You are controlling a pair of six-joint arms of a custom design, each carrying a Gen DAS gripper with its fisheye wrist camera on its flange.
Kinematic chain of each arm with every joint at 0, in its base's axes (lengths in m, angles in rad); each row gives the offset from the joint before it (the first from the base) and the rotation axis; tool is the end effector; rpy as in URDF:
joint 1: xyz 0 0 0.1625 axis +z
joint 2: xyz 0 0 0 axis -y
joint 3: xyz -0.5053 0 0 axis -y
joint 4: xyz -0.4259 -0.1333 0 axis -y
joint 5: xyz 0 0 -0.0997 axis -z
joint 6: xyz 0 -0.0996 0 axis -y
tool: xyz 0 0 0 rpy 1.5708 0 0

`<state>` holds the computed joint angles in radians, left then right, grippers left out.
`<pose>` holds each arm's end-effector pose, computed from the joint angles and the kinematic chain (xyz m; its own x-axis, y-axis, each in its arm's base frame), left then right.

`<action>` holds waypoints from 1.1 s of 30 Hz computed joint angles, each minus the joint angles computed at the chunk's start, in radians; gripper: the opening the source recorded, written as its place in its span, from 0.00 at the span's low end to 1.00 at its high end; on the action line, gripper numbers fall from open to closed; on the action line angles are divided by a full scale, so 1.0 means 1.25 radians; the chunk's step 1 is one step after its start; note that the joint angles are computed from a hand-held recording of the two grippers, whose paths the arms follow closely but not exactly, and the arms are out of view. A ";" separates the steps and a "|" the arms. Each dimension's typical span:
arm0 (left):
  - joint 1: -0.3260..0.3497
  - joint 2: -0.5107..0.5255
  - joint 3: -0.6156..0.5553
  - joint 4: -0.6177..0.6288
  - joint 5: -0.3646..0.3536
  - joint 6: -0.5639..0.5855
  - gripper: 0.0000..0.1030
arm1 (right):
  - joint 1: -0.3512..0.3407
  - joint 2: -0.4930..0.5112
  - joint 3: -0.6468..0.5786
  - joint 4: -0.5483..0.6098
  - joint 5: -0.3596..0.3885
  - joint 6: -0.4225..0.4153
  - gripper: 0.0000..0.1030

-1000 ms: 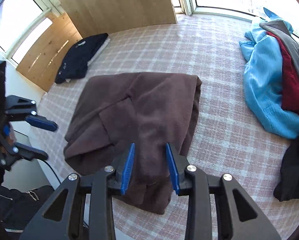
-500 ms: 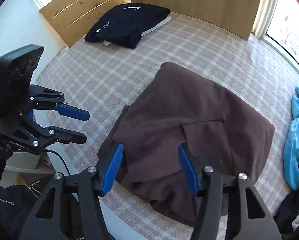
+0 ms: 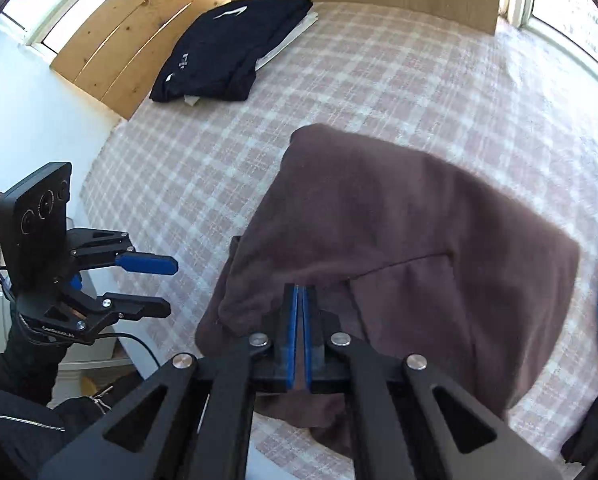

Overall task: Fold clothes
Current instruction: 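Grasp the jacket edge with the right gripper, then lift the jacket edge with the right gripper and fold it over the bundle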

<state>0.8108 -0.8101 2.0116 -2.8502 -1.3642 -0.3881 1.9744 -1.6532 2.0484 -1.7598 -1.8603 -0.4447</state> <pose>-0.3082 -0.5474 0.0419 -0.9268 0.3399 -0.1598 0.3631 0.9197 -0.1494 0.2651 -0.3538 0.3883 -0.6096 -0.7755 0.1642 -0.7163 0.6276 0.3050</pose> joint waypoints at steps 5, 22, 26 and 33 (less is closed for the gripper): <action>0.001 0.006 -0.012 0.021 -0.005 0.020 0.39 | 0.074 -0.013 0.032 0.023 -0.038 -0.072 0.44; -0.010 0.012 -0.028 0.040 -0.004 0.029 0.39 | -0.020 -0.001 0.005 0.049 0.057 -0.013 0.03; -0.012 0.025 -0.048 0.048 -0.011 0.028 0.39 | -0.054 -0.021 -0.042 0.026 0.109 0.007 0.03; -0.020 0.003 -0.028 0.058 0.000 0.021 0.39 | 0.064 -0.023 0.031 0.020 -0.034 -0.124 0.36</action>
